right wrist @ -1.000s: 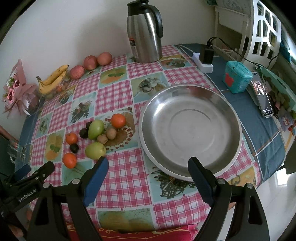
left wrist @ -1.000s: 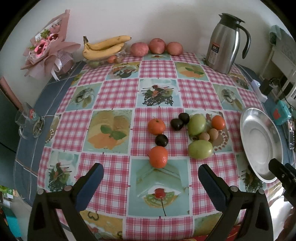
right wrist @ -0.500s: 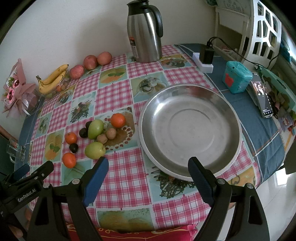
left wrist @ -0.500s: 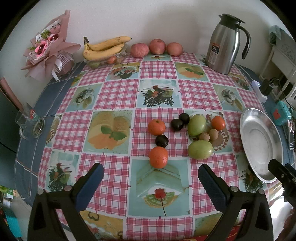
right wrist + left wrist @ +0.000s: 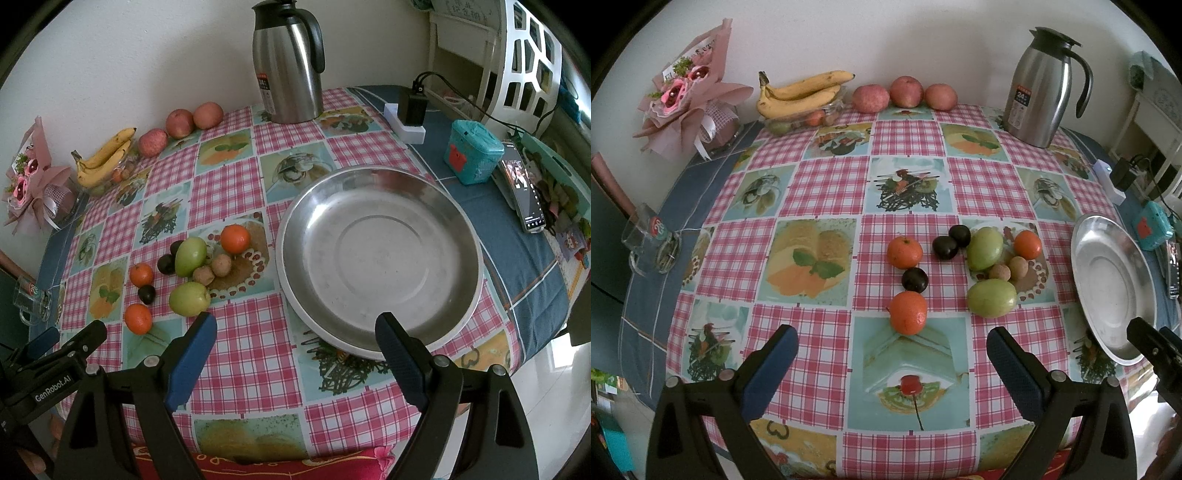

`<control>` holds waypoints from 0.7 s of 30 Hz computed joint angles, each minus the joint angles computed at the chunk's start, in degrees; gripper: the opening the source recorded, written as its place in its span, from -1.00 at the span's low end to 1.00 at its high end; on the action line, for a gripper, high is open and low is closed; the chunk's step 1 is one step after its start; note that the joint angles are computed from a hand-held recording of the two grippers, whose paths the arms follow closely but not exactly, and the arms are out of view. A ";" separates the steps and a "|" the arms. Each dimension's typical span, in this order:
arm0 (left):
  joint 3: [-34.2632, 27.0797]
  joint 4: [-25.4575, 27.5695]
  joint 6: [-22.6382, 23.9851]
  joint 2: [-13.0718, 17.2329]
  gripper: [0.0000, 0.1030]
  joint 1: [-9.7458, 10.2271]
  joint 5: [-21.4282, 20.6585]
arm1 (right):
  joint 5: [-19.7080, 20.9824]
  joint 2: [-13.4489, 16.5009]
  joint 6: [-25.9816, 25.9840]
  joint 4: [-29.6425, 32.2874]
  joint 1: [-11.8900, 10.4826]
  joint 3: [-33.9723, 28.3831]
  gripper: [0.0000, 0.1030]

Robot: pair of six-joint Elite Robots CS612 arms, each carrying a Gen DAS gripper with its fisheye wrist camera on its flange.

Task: Organize fruits

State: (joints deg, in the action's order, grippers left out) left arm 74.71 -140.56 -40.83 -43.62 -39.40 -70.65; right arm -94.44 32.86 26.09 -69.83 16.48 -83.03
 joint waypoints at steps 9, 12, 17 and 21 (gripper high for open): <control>-0.04 0.04 -0.01 0.01 1.00 0.00 0.01 | 0.06 -0.03 -0.03 0.02 -0.03 -0.01 0.71; -0.05 0.06 -0.02 0.02 1.00 0.00 -0.02 | 0.05 -0.06 0.04 0.06 -0.01 0.02 0.71; 0.02 -0.06 -0.17 0.01 1.00 0.00 -0.10 | 0.12 0.00 -0.02 0.01 -0.04 -0.01 0.71; 0.19 -0.32 -0.75 0.03 1.00 0.05 -0.43 | 0.42 0.06 0.04 0.05 -0.14 -0.13 0.71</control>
State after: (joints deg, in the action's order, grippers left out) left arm 74.90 -140.88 -41.58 -43.59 -39.36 -71.08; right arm -94.02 32.92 26.13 -69.78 16.34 -83.17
